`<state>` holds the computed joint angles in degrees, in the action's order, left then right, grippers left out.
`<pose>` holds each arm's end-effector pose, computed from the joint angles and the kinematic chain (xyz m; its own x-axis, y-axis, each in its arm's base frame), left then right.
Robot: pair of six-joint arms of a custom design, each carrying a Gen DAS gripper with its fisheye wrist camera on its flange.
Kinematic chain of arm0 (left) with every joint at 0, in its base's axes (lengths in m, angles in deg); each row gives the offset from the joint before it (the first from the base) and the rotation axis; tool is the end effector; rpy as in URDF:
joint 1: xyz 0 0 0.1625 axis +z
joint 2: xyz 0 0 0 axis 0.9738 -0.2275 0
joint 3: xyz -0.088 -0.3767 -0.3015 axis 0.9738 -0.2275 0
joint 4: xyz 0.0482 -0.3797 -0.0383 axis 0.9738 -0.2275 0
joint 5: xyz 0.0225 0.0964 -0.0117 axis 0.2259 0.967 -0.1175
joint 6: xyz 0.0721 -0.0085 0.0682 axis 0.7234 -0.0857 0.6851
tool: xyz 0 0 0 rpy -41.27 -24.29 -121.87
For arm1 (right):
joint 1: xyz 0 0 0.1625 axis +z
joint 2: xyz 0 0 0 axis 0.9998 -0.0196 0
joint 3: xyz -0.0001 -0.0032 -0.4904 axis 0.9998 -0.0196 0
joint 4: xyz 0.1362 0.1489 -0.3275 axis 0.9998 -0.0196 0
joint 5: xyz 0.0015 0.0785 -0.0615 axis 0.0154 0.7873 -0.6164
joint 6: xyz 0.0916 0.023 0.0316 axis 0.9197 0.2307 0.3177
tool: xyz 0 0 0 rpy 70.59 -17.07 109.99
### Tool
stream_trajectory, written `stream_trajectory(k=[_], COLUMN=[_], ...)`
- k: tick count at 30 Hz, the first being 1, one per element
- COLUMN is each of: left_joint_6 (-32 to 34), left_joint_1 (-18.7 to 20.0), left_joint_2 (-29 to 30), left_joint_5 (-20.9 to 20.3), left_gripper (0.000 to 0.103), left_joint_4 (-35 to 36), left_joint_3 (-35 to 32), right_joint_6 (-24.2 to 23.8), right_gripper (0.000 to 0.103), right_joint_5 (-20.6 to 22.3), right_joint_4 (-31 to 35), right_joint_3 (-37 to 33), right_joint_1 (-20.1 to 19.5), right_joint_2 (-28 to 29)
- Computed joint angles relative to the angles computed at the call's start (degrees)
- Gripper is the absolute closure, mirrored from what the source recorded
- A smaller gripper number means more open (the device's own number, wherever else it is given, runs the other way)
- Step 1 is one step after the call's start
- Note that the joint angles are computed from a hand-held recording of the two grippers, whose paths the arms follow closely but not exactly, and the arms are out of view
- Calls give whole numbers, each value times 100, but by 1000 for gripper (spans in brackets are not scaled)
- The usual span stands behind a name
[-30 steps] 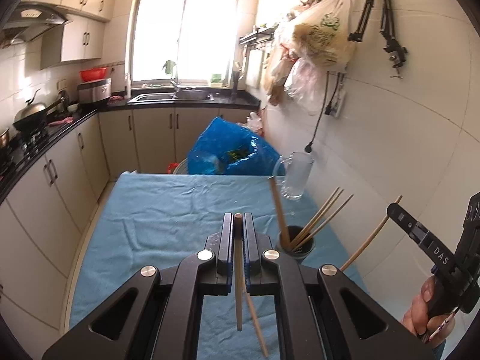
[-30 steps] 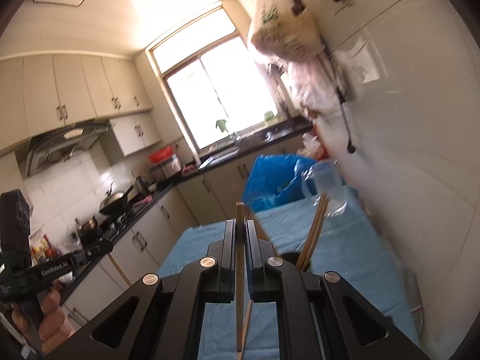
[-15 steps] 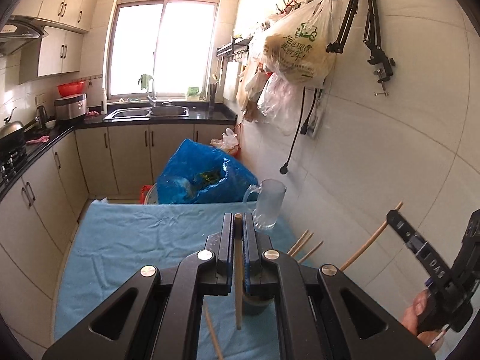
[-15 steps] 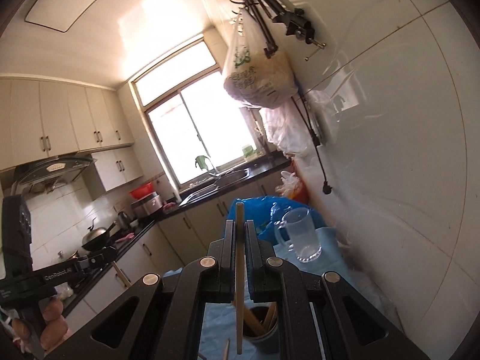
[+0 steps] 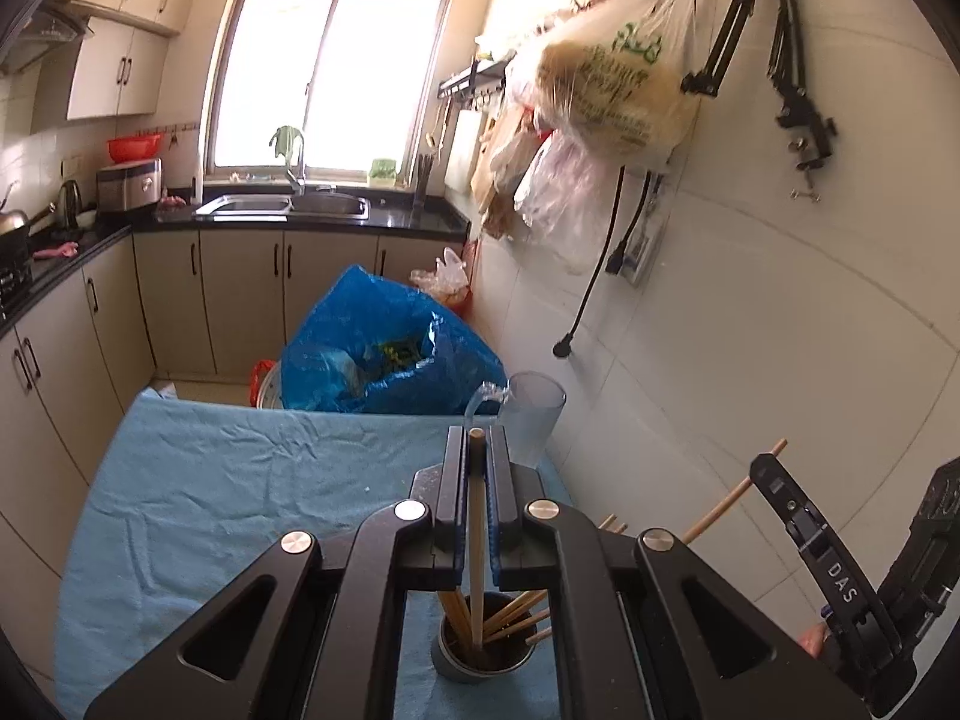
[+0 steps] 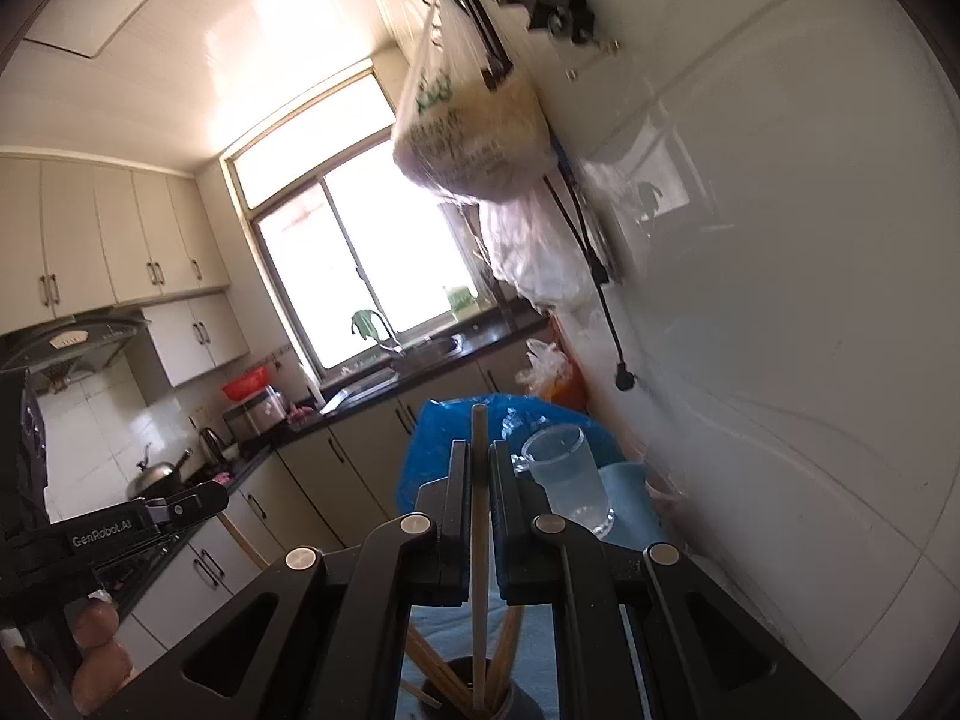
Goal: Organize utensils
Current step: 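Lower the chopstick into the black holder with the left tool while the right tool lowers its chopstick too, then open both tools to release the chopsticks in the holder, then move the open left tool onto a loose chopstick and close while the right tool grasps the other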
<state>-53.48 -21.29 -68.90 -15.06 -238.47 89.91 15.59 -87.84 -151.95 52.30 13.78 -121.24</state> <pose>-0.3408 -0.8243 0.2590 -0.8112 0.2976 -0.5034 0.5775 0.5429 -0.6097 0.2648 -0.7387 0.2406 -0.9374 0.0927 0.3357 -0.3094 0.2208 -0.9249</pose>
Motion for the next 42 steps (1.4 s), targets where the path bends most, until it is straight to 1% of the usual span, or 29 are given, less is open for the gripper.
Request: stream_trajectory(k=[4,10,11,13,14,15,16,18,20,22,24,25,29,31,32,36,38,42], left_joint_6=[-102,-291,-329,-387,-400,-410,-399,-337,-319,-320,-278,-281,-394,-429,-451,-732,-878,-1262], left_joint_1=[107,210,219,232,238,236,231,200,186,175,175,182,284,369,406,668,802,1129], left_joint_2=[138,193,184,125,104,51,6,-120,-302,-495,-691,-796,-1162,-1341,-1408,-1676,-1771,-2011], left_joint_5=[35,99,97,75,63,42,34,72,35,67,178,264,450,705,765,1078,1223,1283], left_gripper=[98,97,94,83,69,58,57,57,56,53,48,48,47,47,47,47,47,47], left_joint_4=[243,547,596,633,625,536,435,223,19,-237,-566,-696,-855,-930,-963,-917,-866,-635], left_joint_3=[-142,-224,-227,-172,-162,-82,-8,201,495,844,1262,1484,2194,2605,2751,3362,3571,3929], right_joint_6=[128,365,395,358,337,305,277,259,241,292,307,258,49,20,13,190,288,451], right_gripper=[97,95,95,92,91,88,82,75,75,73,70,70,70,70,70,70,70,70], right_joint_5=[-59,-69,-75,-109,-135,-143,-144,-144,-68,14,142,155,204,120,99,-131,-180,-241], right_joint_4=[462,1077,1064,1031,943,824,718,468,144,-94,-167,-133,254,572,693,1176,1349,1780], right_joint_3=[-182,-302,-293,-278,-243,-197,-142,-14,248,457,684,753,882,910,923,882,909,871], right_joint_1=[-101,-186,-188,-165,-149,-127,-101,-52,10,59,99,124,164,168,160,125,105,81], right_joint_2=[108,164,166,152,150,135,109,62,-20,-38,-17,26,225,347,394,590,612,663])
